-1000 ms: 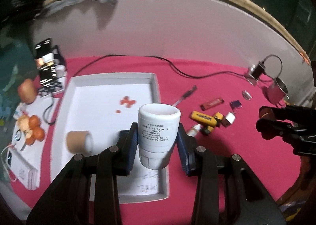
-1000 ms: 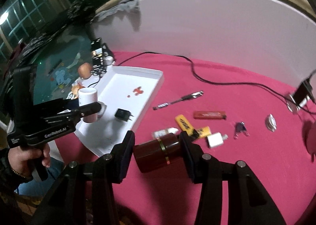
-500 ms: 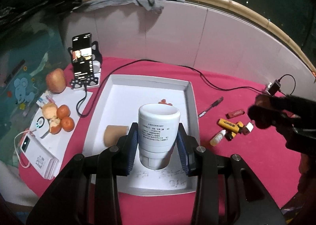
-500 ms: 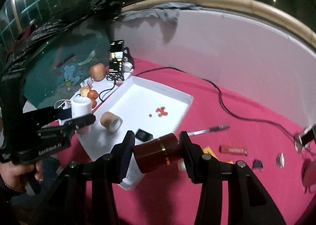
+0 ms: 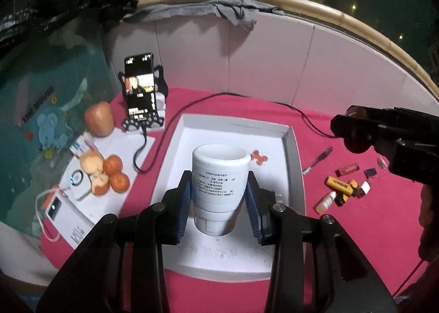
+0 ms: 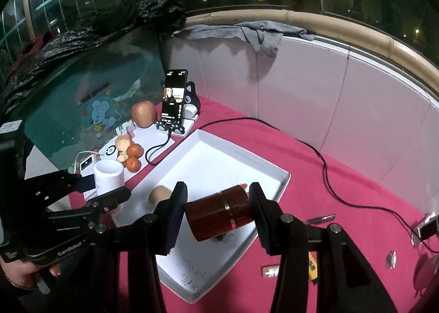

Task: Organize rigid objects
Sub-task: 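Carry the white bottle and dark red cylinder over the white tray with both tools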

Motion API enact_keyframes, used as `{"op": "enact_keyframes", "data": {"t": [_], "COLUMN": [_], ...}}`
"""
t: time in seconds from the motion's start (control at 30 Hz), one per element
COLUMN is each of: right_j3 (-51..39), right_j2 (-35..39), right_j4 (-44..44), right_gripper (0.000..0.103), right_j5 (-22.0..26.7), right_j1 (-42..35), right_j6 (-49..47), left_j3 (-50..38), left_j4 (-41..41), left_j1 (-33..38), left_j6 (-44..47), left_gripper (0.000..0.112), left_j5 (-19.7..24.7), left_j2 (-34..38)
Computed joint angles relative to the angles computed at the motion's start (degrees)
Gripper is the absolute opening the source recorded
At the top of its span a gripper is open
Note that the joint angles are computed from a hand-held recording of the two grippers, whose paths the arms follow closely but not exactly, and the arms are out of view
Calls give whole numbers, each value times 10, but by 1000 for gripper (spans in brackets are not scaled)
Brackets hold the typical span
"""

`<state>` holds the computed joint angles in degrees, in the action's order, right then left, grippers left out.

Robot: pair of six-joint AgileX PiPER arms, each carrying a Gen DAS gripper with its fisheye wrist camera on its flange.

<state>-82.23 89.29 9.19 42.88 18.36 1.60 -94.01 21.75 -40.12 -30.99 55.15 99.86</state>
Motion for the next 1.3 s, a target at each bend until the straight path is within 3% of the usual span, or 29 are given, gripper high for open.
{"op": "enact_keyframes", "data": {"t": [0.27,0.53,0.9,1.3], "right_j3": [-44,-89,-113,-169], "right_j2": [41,116,203,278], "right_j4": [0,10,21,-2], "right_gripper": [47,47,47,47], "right_j5": [22,58,86,104], "right_j1": [-2,-16,-28,-9], "right_j6": [23,57,78,56], "left_j3": [-94,-195,-176,-229], "left_j4": [-17,-89,-132,-181], "left_j1": [24,68,71,94], "left_j6": [36,68,96,120], "left_gripper": [37,37,37,37], "left_j5": [25,76,66,83], "left_j2": [62,162,207,263]}}
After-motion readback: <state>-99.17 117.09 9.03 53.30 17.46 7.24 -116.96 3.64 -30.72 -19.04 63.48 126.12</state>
